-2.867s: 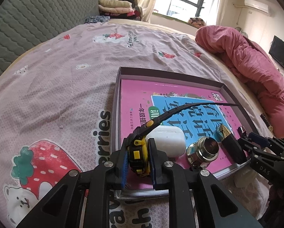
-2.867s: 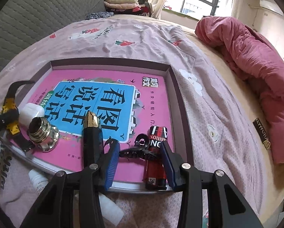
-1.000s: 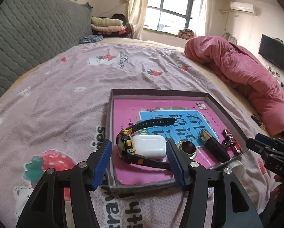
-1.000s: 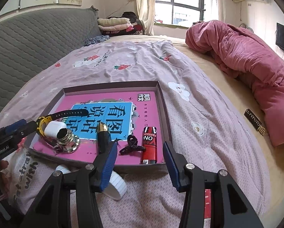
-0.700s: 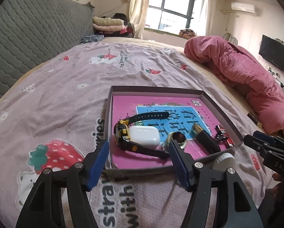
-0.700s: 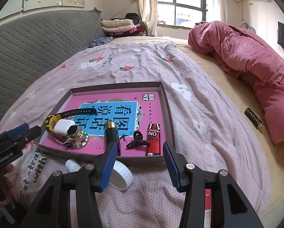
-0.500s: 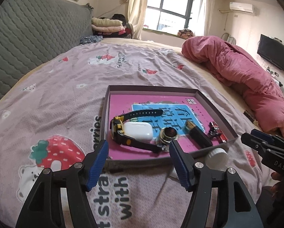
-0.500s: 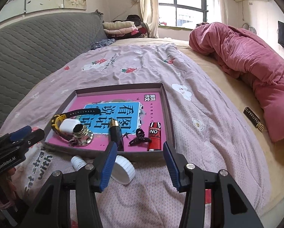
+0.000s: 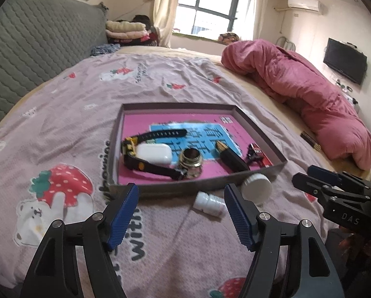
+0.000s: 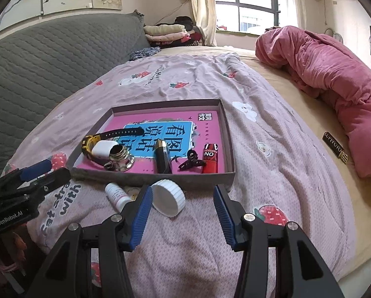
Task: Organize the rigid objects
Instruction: 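Withdraw both tools from the tray toward the white pill bottle and cap, then grasp the white pill bottle with the left tool while the right tool grasps the white cap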
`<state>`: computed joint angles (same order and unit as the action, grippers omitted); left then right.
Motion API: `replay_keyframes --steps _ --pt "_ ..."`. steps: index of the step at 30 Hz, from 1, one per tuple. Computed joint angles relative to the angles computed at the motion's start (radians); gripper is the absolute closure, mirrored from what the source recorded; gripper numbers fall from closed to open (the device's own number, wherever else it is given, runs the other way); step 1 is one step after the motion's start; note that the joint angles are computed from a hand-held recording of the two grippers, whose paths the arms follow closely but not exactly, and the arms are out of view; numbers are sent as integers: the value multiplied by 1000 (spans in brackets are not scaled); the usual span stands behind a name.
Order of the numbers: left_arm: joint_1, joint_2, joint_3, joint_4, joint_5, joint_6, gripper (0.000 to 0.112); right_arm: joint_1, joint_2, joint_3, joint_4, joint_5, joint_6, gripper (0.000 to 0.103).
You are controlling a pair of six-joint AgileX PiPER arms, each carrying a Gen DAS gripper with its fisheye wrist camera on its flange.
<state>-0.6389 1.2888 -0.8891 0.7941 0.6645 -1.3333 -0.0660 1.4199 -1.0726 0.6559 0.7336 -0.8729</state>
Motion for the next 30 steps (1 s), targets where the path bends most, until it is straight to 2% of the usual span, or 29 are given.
replay_keyframes --steps 13,30 --pt "-11 26 12 -95 -67 59 39 15 8 53 8 25 -59 52" --pt "81 196 -20 -297 -226 292 39 19 106 50 37 -7 -98 52"
